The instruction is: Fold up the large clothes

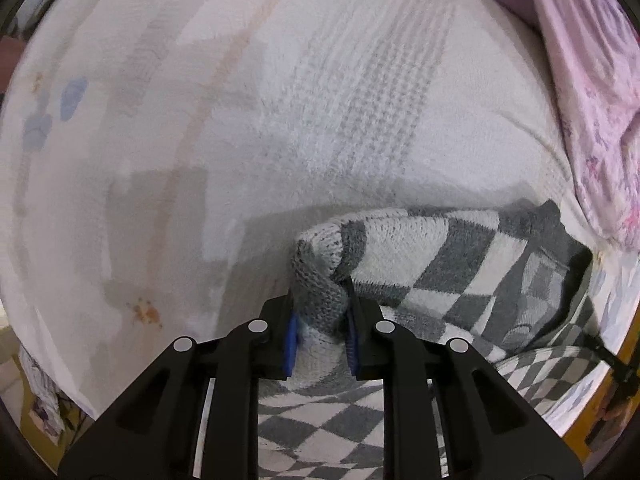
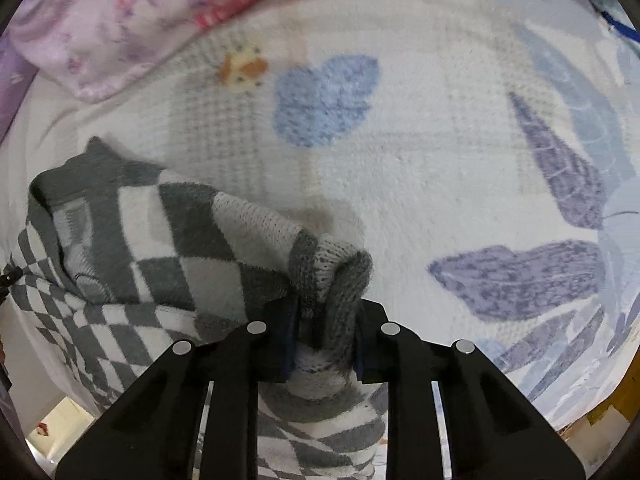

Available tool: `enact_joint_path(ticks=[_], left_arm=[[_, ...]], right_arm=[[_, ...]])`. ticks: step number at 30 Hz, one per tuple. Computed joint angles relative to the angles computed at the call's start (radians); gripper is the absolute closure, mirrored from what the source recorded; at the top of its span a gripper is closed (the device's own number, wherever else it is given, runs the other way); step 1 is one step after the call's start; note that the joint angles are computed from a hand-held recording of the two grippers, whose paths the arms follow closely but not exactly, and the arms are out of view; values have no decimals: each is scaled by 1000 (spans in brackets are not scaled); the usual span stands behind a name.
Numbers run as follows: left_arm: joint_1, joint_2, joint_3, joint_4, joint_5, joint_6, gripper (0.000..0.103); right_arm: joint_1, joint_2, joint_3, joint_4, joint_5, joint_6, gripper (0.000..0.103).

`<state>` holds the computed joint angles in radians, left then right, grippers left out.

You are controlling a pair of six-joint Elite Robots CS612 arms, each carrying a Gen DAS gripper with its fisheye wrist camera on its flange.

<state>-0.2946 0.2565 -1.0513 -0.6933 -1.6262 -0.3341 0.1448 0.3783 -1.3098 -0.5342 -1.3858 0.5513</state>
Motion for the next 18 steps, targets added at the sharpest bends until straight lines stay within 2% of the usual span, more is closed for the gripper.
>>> enact_joint_path(ticks=[4,8,11,13,15,18], left_arm=[[-13,11,-60,9,37,-8,84],[-24,6,-105,24,53,-12,84],[-27,4,-141,35,65,-3,85],[-26,5,-173,37,62,-2,85],[-26,5,-203,46,58,-2,85],[-34,11,-268,56,73,17,85]], right_arm=[[6,-24,-6,-8,-7,16,84],[2,-15,-95,13,15,77,84],[10,-31,-113,4,-7,87,84],[19,-14,-182,24,-28,102,84],[30,-29,-192,23,-35,144,84],[60,-27,-237,18,-88,179,85]])
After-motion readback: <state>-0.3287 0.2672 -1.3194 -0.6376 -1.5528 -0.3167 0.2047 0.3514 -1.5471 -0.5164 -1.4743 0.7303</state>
